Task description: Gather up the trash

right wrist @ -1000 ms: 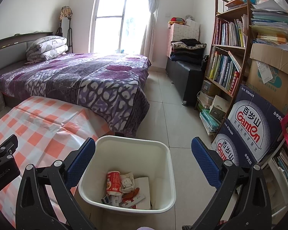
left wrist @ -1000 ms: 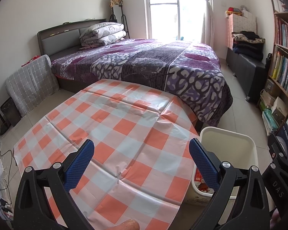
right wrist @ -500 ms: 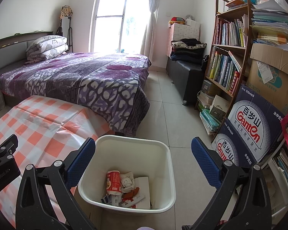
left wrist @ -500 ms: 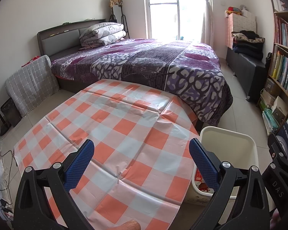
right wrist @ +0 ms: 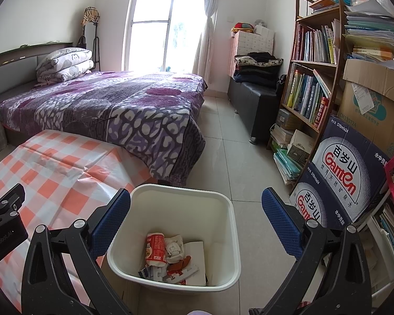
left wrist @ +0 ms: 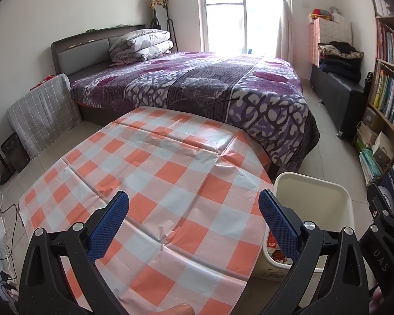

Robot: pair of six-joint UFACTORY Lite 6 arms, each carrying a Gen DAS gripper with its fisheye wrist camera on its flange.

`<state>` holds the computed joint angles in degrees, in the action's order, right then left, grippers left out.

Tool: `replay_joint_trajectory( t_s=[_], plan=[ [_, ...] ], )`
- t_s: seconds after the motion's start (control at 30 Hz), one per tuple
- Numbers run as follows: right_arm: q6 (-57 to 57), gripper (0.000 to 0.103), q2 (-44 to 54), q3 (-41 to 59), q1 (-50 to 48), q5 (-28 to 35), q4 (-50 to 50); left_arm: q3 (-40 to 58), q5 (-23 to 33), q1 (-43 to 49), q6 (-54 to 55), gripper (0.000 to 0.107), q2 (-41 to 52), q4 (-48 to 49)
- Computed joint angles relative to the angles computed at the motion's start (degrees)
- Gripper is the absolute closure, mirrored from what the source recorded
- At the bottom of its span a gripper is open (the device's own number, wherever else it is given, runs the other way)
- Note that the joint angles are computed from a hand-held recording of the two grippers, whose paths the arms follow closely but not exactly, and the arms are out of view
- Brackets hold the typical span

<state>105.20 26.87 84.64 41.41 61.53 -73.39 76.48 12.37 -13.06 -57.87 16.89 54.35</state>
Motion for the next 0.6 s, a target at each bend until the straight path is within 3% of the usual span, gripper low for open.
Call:
replay_joint_trajectory(
  t_s=[0.4,0.6],
  plan=[
    [1.7,0.007,1.1,-1.0,0.7,-0.7,0.1,-0.1,-0.1,-0.1,-0.4,0.011,0.3,0.4],
    [0.2,0.007,0.9,-0.5,0.4,-1.5,1.0,-5.3,-2.9,0.0,-15.0,0.011,-1.7,15.6]
  ],
)
